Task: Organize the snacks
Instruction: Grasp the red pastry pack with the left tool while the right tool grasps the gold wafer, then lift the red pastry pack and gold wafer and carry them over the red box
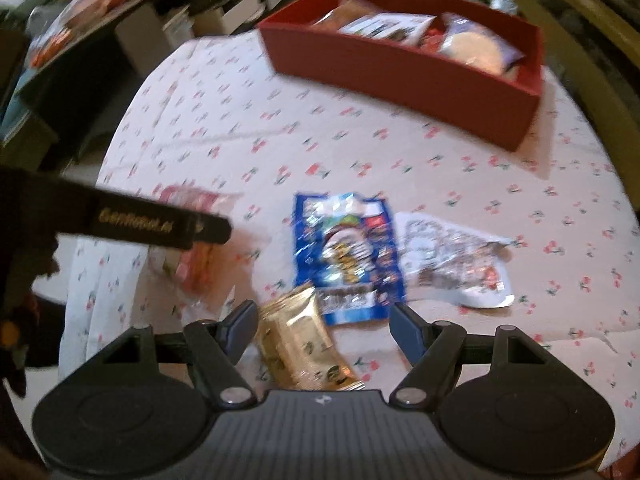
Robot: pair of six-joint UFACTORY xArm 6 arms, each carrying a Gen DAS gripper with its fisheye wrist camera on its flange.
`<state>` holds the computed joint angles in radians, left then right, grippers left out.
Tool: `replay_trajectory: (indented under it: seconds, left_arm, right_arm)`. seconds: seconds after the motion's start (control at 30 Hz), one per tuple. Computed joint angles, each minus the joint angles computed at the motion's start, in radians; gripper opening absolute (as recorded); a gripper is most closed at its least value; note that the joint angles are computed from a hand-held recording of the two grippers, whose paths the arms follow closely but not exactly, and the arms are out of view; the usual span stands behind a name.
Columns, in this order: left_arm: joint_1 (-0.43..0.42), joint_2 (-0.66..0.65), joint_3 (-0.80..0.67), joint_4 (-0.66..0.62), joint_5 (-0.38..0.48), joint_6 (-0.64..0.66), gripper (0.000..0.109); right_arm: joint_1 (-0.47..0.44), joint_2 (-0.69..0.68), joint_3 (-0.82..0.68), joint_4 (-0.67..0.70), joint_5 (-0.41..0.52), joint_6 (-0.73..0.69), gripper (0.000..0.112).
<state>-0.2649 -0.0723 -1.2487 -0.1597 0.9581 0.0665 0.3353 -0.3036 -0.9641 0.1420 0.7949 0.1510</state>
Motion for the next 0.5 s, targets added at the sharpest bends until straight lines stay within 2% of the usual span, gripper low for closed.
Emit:
replay_trajectory:
  seconds: [0.13, 0.23, 0.33, 0.37, 0.5]
  left_arm:
    - [0.001, 0.013, -0.01, -0.023, 0.012, 0.008, 0.065]
    - [-0.004, 0.01, -0.005, -0.016, 0.006, 0.008, 0.074]
    - [-0.011, 0.013, 0.002, 0.016, 0.009, -0.004, 0.077]
    - [-0.013, 0.016, 0.003, 0.027, 0.014, -0.011, 0.077]
    - [-0.021, 0.001, 0.03, 0.049, -0.005, -0.023, 0.077]
  right_arm:
    - [0.025, 0.025, -0.01, 0.005, 0.025, -0.052, 0.078]
    - [0.049, 0.025, 0.003, -0.058, 0.021, -0.046, 0.079]
    - [0.058, 0.012, 0.016, -0.127, 0.013, 0.0, 0.065]
    - [0.055, 0.008, 0.019, -0.136, 0.01, 0.012, 0.052]
    - [0.04, -0.019, 0.043, -0.128, -0.002, 0.022, 0.047]
